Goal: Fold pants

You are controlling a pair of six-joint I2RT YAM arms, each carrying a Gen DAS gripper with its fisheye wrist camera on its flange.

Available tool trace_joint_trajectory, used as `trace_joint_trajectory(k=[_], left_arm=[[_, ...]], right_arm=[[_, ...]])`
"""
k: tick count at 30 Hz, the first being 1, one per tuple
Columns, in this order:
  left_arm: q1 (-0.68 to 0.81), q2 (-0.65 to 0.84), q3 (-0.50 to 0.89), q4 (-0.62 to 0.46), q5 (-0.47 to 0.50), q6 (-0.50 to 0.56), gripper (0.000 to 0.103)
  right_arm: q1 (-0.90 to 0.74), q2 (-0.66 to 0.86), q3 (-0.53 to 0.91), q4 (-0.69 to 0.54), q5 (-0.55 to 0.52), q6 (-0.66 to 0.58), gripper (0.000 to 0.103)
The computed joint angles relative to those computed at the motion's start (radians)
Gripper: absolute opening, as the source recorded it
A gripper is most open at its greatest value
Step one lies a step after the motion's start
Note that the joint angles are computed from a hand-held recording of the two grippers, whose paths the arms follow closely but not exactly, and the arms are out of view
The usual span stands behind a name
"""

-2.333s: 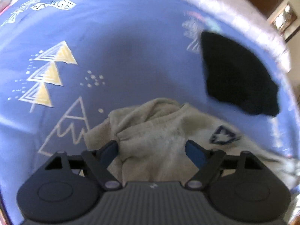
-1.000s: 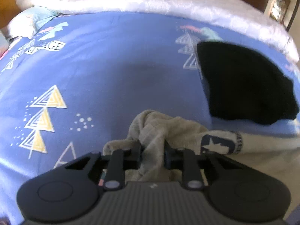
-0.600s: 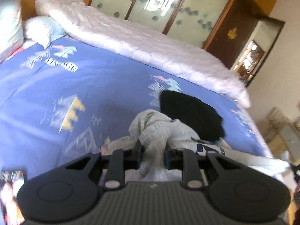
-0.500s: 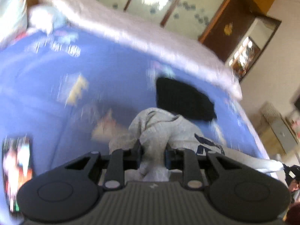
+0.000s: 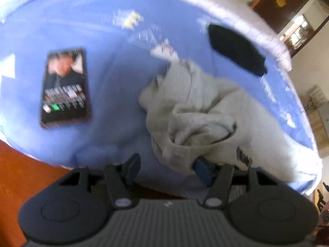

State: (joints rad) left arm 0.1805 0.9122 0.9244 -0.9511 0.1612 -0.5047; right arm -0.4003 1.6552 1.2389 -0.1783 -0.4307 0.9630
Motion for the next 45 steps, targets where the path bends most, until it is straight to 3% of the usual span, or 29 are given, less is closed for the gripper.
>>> trace_joint_trajectory(k=[3,9,15,17,18,19,24,26,27,28,30,34,36,37,39,41,42,45], left_arm=[[0.086,-0.055,0.057,-0.029,0.032,0.016,0.056],[0.094,-0.053,0.122,0.040,0.047,0.023,0.058],[-0.051,0.086,0.056,0.181,0.007,-0.060,0.059],[-0.114,0.174,0.027,0.195,-0.043,-0.049,0.056],[-0.164,0.223,0.025,0.167,-0.119,-0.034,0.056],[-0.197,0.269,0.029,0.141,-0.175,-0.023,0.062],[-0.088,0.167,-0.002,0.156,-0.045,0.021,0.060],[-0.027,0.128,0.022,0.183,-0.031,0.043,0.067],[-0.005,0.132,0.032,0.203,-0.044,0.050,0.081],[0.010,0.148,0.047,0.225,-0.070,0.057,0.092],[0.046,0.215,0.073,0.269,-0.080,0.085,0.093],[0.106,0.429,0.111,0.311,0.082,0.106,0.095],[0.089,0.495,0.103,0.326,0.135,0.102,0.093],[0.028,0.469,0.073,0.366,0.046,0.099,0.078],[-0.047,0.460,0.082,0.354,-0.014,0.126,0.039],[-0.067,0.451,0.114,0.354,-0.032,0.080,0.029],[-0.068,0.434,0.130,0.373,-0.089,0.069,0.023],[-0.036,0.349,0.131,0.482,-0.203,0.038,0.024]], right_arm=[[0.045,-0.046,0.040,-0.011,0.009,-0.092,0.038],[0.221,-0.030,0.120,-0.060,0.000,-0.254,0.038],[0.396,0.102,0.188,-0.127,0.011,-0.326,0.038],[0.426,0.151,0.214,-0.166,0.012,-0.343,0.038],[0.435,0.168,0.232,-0.201,0.026,-0.356,0.038],[0.448,0.181,0.255,-0.254,0.055,-0.371,0.038],[0.434,0.211,0.287,-0.275,0.028,-0.378,0.036],[0.430,0.215,0.281,-0.264,0.021,-0.373,0.036],[0.436,0.214,0.271,-0.249,0.026,-0.365,0.036],[0.444,0.210,0.260,-0.235,0.034,-0.357,0.036],[0.449,0.202,0.241,-0.214,0.043,-0.353,0.036],[0.443,0.170,0.193,-0.197,0.040,-0.361,0.036],[0.438,0.165,0.183,-0.187,0.034,-0.345,0.036],[0.433,0.153,0.169,-0.183,0.032,-0.341,0.036],[0.437,0.148,0.164,-0.182,0.041,-0.336,0.036],[0.440,0.151,0.178,-0.204,0.054,-0.340,0.036],[0.435,0.153,0.188,-0.221,0.054,-0.350,0.036],[0.468,0.171,0.235,-0.260,0.104,-0.373,0.036]])
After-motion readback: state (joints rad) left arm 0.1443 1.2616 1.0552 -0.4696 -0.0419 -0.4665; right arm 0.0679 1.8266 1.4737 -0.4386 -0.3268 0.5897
